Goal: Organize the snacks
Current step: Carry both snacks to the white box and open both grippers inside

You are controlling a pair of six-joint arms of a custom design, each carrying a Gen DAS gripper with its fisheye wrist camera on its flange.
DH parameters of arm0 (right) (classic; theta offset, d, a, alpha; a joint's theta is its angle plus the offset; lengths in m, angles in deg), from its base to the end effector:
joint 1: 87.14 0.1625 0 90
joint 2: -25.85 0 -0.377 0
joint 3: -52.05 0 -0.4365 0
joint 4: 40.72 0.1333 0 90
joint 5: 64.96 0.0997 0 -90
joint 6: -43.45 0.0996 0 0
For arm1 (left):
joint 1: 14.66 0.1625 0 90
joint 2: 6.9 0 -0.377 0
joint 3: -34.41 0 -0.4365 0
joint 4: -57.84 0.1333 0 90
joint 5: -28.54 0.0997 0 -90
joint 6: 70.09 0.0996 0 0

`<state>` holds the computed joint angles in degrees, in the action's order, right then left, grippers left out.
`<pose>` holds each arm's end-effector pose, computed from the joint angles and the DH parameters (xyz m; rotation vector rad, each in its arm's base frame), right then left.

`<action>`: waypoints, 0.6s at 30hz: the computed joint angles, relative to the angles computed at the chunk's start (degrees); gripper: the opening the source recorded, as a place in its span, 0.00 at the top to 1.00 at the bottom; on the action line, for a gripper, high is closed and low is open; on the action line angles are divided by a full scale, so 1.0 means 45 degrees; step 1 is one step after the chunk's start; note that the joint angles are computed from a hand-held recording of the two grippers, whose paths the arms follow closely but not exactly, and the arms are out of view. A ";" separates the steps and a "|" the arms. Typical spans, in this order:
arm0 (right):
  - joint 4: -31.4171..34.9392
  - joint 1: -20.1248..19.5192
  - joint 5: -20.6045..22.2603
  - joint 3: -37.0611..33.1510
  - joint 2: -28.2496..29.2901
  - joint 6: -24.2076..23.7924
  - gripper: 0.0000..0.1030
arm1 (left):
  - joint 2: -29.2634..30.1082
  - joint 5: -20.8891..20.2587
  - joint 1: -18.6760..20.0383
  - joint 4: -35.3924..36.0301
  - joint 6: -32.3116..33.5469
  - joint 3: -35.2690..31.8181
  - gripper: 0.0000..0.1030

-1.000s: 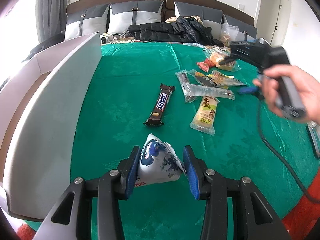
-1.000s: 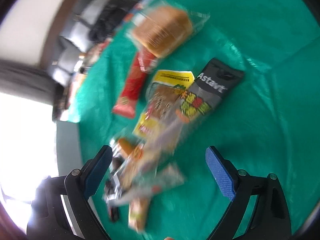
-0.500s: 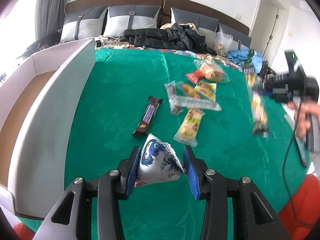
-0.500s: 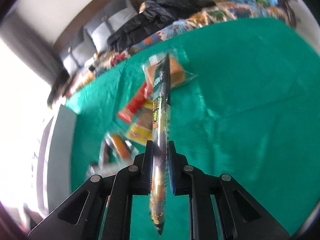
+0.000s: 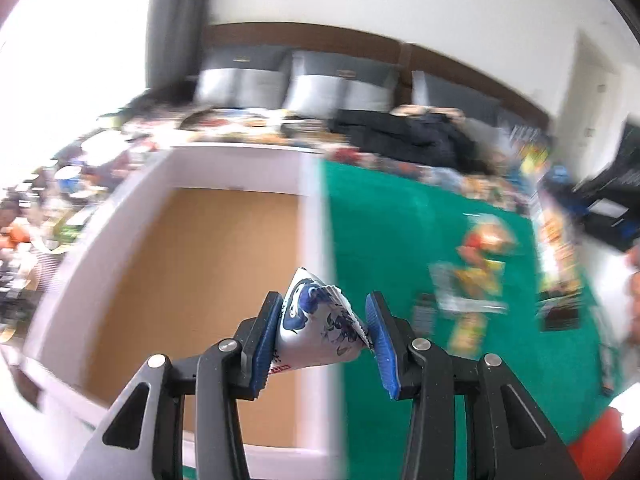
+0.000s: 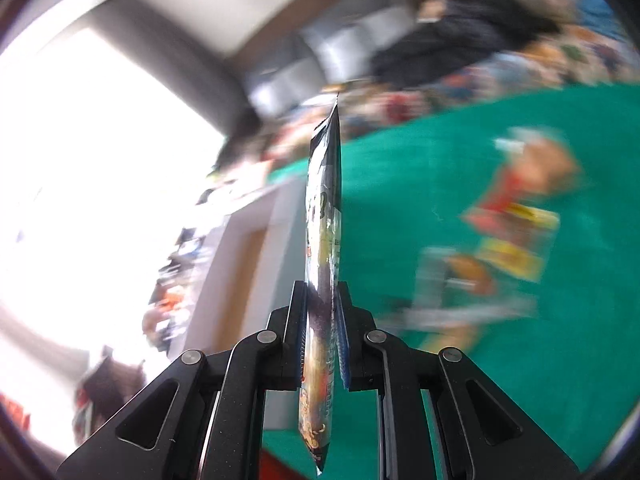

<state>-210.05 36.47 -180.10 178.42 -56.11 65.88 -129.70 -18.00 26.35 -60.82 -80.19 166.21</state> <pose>0.3514 -0.3643 0.2135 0.0785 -2.8488 1.0871 -0.1280 -0.3787 0.3766 0.6711 2.4208 -0.8703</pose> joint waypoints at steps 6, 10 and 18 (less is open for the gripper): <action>-0.0628 0.0554 0.1982 -0.4073 0.5263 -0.0333 0.82 | 0.0688 0.1964 0.1679 -0.0379 0.1125 -0.0870 0.36; -0.0317 0.0336 0.2074 -0.5045 0.6732 0.0049 0.49 | 0.0464 0.2711 0.2030 -0.1165 0.1390 -0.0491 0.09; -0.1618 -0.0415 -0.2394 -0.0437 0.3072 -0.3050 0.36 | -0.1627 0.0845 0.0003 0.0528 -0.0244 0.0998 0.09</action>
<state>-217.33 34.60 -190.88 176.45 -42.29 52.16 -137.02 -14.19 26.36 -58.45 -81.29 170.70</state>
